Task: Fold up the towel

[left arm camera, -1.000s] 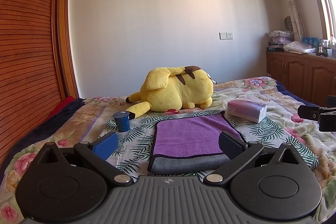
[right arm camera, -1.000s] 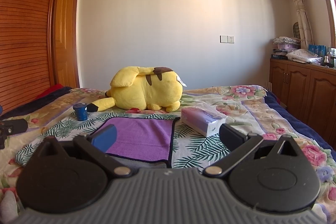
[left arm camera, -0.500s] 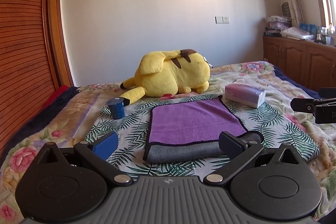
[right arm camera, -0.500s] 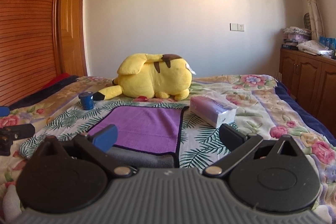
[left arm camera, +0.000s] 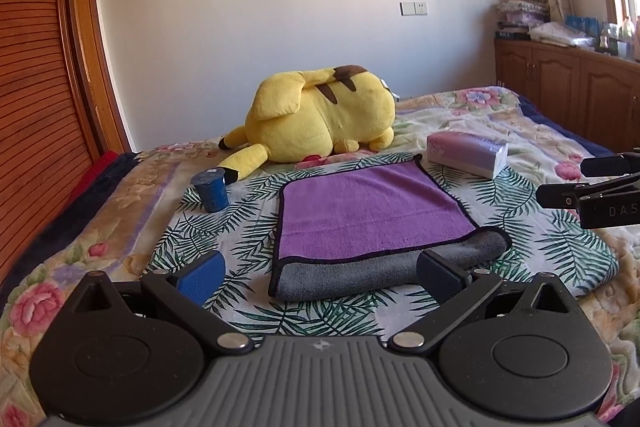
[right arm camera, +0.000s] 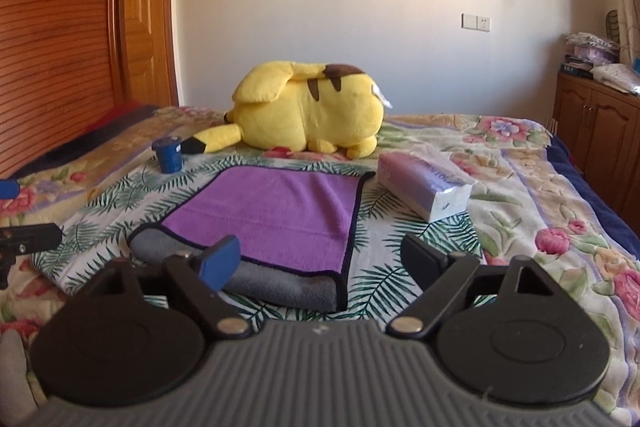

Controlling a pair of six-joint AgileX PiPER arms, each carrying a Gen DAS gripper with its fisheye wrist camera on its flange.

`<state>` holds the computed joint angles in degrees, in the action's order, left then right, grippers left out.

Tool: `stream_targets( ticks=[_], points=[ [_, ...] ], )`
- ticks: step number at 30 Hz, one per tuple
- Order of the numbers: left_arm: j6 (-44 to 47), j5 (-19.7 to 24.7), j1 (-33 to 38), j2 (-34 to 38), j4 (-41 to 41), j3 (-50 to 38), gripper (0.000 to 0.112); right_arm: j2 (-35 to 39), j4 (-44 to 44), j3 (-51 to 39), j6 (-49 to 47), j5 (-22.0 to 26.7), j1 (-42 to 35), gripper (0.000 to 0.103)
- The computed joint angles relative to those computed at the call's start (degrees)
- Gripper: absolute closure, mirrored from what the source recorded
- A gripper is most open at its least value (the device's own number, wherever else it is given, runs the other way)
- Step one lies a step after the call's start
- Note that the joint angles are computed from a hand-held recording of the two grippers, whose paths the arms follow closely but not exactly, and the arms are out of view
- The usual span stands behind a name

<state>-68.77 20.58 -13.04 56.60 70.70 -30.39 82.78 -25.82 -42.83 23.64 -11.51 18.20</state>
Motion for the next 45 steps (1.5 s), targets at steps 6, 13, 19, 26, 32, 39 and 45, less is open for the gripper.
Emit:
stream_targets(
  ticks=[6,13,19,26,32,39,45],
  points=[
    [1.3,-3.0,2.9,3.2,-0.4,-1.4,0.025,3.2,-14.5,-3.6,12.6,1.3,-0.8,0.019],
    [3.9,-5.4,5.3,6.4,-1.6,-3.1,0.025,6.4,-26.5,-6.7,24.0,1.2,-1.8,0.02],
    [4.5,-8.2,8.0,10.0,-0.5,-4.9,0.026,8.5,-33.6,-8.7,30.5,0.9,-2.2,0.021],
    [6.6,-12.6,11.5,13.7,-1.5,-6.3,0.029,10.9,-41.5,-10.8,38.3,0.2,-3.1,0.023],
    [13.1,-14.1,13.0,16.5,-7.1,-8.2,0.033,12.6,-47.9,-12.6,44.1,-0.4,-3.4,0.024],
    [15.1,-15.3,14.5,20.0,-8.5,-10.1,0.034,15.2,-55.9,-15.1,51.3,-0.1,-3.6,0.025],
    [25.5,-16.4,16.6,23.9,-18.3,-12.7,0.038,18.0,-65.5,-17.7,60.4,0.3,-3.5,0.029]
  ],
)
